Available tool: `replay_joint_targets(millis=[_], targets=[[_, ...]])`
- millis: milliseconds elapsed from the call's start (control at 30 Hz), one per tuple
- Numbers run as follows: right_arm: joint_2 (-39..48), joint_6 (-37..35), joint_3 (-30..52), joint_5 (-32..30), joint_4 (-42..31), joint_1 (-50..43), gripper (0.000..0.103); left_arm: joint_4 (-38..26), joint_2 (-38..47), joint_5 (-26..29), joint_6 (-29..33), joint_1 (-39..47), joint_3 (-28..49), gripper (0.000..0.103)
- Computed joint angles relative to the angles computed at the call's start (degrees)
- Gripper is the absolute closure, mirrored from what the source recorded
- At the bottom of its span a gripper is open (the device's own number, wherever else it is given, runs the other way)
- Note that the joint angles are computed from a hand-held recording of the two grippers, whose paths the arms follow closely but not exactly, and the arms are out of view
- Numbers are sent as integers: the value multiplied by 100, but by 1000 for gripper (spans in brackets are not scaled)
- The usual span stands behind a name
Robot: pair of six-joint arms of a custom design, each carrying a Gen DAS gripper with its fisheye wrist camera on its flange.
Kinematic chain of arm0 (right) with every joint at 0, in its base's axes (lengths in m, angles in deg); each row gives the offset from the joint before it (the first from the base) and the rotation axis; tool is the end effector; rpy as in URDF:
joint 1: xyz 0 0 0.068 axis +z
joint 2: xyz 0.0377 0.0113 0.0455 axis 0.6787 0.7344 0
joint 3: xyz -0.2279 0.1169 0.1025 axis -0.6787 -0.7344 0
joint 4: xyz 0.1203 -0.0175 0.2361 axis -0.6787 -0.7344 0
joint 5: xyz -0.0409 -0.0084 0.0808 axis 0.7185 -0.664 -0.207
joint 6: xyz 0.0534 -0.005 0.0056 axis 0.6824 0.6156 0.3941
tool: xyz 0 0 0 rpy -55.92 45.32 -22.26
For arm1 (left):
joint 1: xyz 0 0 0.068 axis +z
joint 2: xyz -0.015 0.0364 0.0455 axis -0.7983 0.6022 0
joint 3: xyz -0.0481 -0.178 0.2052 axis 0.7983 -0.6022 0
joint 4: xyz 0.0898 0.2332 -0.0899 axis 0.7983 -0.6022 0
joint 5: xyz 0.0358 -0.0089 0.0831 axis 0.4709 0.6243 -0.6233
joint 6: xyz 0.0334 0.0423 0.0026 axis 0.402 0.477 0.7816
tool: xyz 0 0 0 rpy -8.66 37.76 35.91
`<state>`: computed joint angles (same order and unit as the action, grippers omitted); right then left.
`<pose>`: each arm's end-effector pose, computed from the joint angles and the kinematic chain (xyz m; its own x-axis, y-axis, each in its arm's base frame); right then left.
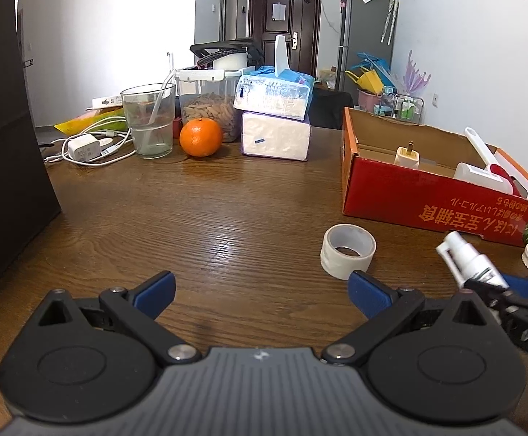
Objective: Organize rigid objects
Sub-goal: 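Grasp the white tape roll with the left gripper while the right gripper holds the bottle, then carry the tape roll and white bottle over the cardboard box with both grippers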
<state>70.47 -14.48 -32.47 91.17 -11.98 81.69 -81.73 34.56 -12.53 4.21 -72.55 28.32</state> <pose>0.2636 0.1938 0.1660 -0.5502 0.0144 -0.8349 -0.0993 0.9916 0.0826 0.2963 -0.0985 0.1991 -0.5839 0.0407 -0.8108 0.0979 0.9950 -0.0205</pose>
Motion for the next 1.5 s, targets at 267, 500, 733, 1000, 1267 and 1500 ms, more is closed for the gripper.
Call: replay_joint_targets(millis=[267,500,733,1000,1267,1500], targets=[[-669,-339,-786,314,569,-298,76,48,318,-124,-92,-197,182,0],[-1143,-464,-1223,222,682,-711,76,185,815,-238,-199,-542,578,0],[-1263,-457,-1342,235,747,-804,76,22,1471,-473,-222,-832,1247,2],[-1095,-386,-1273,264,732,-794,76,-251,1871,-339,-239,-802,1675,48],[-1075,-422,-1268,293,743,-728,76,-207,1804,-263,-218,-765,1563,59],[-1132,-465,-1327,294,806,-690,76,-69,1533,-271,-318,-774,1310,59]])
